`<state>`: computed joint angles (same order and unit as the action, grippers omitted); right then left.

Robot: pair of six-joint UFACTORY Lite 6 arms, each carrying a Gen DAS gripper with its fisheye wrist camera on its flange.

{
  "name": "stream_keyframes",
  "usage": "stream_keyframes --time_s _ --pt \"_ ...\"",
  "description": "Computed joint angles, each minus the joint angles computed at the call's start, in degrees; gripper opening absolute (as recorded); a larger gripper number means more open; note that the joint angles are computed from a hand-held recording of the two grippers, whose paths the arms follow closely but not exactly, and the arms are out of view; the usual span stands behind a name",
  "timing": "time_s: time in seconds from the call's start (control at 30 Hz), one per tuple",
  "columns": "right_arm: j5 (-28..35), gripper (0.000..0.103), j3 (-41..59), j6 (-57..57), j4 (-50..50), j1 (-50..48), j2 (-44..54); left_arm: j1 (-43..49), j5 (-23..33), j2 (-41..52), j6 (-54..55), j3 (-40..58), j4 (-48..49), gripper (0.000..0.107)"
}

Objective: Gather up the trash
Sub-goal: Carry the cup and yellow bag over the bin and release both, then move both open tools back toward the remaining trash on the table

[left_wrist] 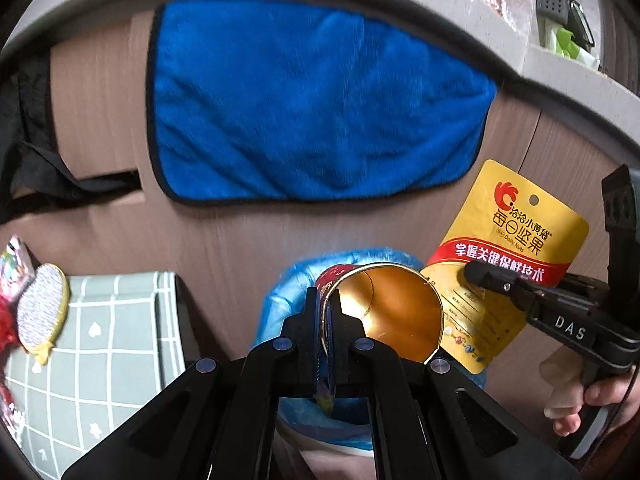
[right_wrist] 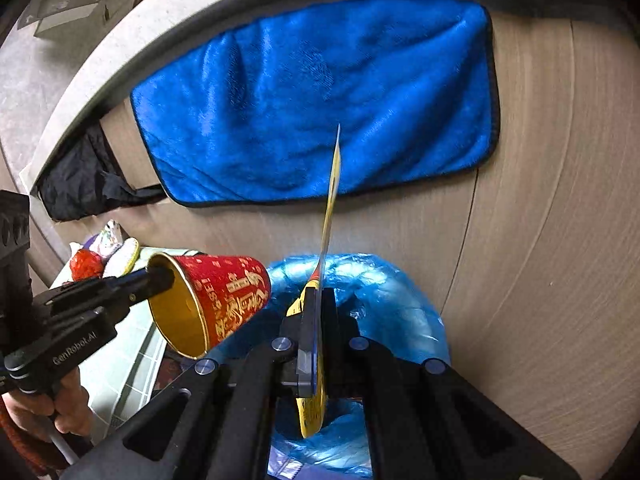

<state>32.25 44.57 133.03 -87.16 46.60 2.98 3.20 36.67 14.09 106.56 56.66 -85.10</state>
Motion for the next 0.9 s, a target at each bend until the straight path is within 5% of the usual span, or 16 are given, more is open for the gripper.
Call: stream_keyframes --time_s 0.4,0.47,0.53,0.57,0.9 --pt "-4.97 0.006 0.08 5.7 -5.38 -2.94 4.09 -0.31 2.21 8.8 -9.09 7.71 7.54 0.008" --pt "-5.93 0.014 0.12 5.78 -5.63 -3.22 4.31 1.15 4.32 9.62 -10.93 9.29 7.77 0.021" --pt "-6.13 0.045 0.97 2.26 -2.25 -2.81 4.91 2.52 5.27 8.42 -10.97 9.21 6.83 0.032" --pt "-5.45 0.048 1.1 1.76 -1.63 -1.89 4.87 3.65 6.06 7.53 -10.56 9.02 6.1 0.035" --pt "4.95 0.048 8.95 -8.12 10.41 7.37 6.03 22.95 16.12 4.76 -11.43 12.18 13.81 0.042"
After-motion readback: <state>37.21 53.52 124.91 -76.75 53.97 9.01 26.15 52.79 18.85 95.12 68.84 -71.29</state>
